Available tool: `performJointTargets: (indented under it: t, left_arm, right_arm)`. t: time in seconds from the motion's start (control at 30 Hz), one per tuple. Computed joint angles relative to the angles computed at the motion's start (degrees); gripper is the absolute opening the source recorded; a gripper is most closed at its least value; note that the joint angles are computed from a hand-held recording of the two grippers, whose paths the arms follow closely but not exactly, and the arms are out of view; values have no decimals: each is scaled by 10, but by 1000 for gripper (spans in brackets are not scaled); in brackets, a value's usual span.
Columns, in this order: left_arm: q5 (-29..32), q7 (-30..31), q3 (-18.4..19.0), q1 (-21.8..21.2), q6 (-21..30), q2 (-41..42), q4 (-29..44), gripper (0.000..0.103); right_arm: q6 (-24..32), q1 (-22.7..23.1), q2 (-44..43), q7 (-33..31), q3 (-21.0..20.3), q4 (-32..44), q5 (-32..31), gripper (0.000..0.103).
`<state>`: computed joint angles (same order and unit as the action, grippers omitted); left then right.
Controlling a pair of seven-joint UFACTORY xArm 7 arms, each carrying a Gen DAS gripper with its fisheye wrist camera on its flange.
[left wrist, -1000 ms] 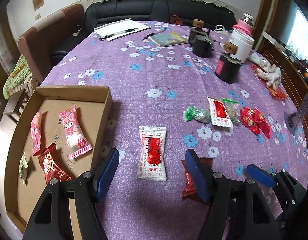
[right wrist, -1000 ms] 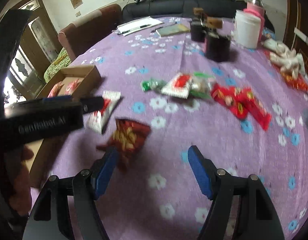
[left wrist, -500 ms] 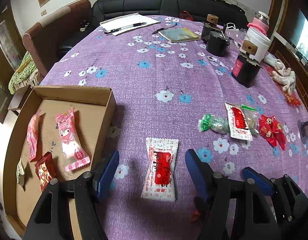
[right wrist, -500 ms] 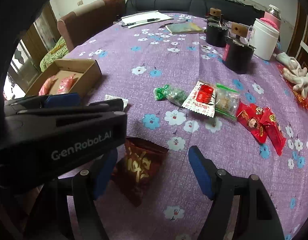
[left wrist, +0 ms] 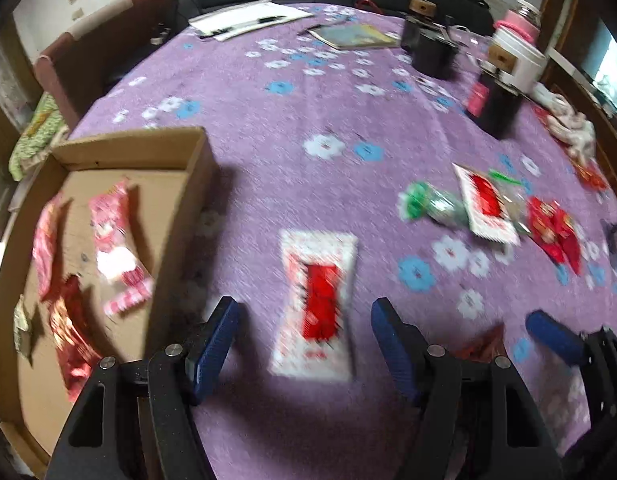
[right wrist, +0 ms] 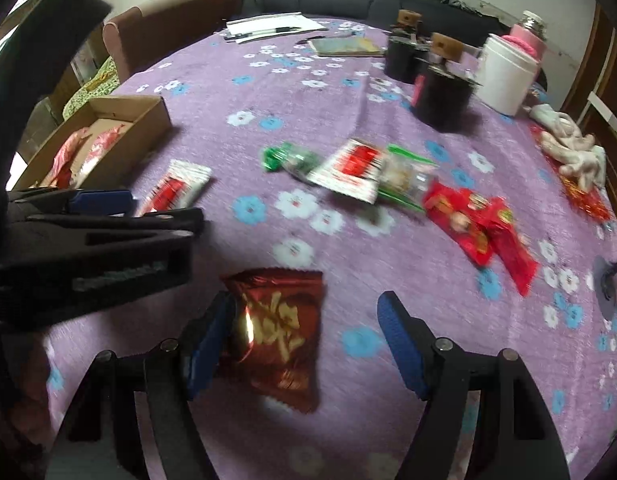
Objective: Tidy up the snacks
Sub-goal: 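Grasp the white-and-red candy pack with the left gripper while the right gripper grasps a red foil packet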
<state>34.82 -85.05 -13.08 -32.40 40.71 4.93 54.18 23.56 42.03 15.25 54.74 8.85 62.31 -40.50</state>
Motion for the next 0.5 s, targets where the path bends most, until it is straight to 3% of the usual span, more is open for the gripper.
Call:
performJointTargets:
  t: [0.17, 0.3, 0.5]
  left_arm:
    - [-29, 39, -12, -10, -30, -4, -4, 76]
    - [-28, 22, -9, -4, -42, -34, -20, 76]
    - [-66, 33, -9, 29, -52, -57, -40, 76]
  right_arm:
    - [-8, -22, -54, 4, 5, -70, 0, 72]
    - [-54, -53, -93, 0, 17, -121, 12, 72]
    - [-73, -76, -95, -36, 34, -128, 36, 72]
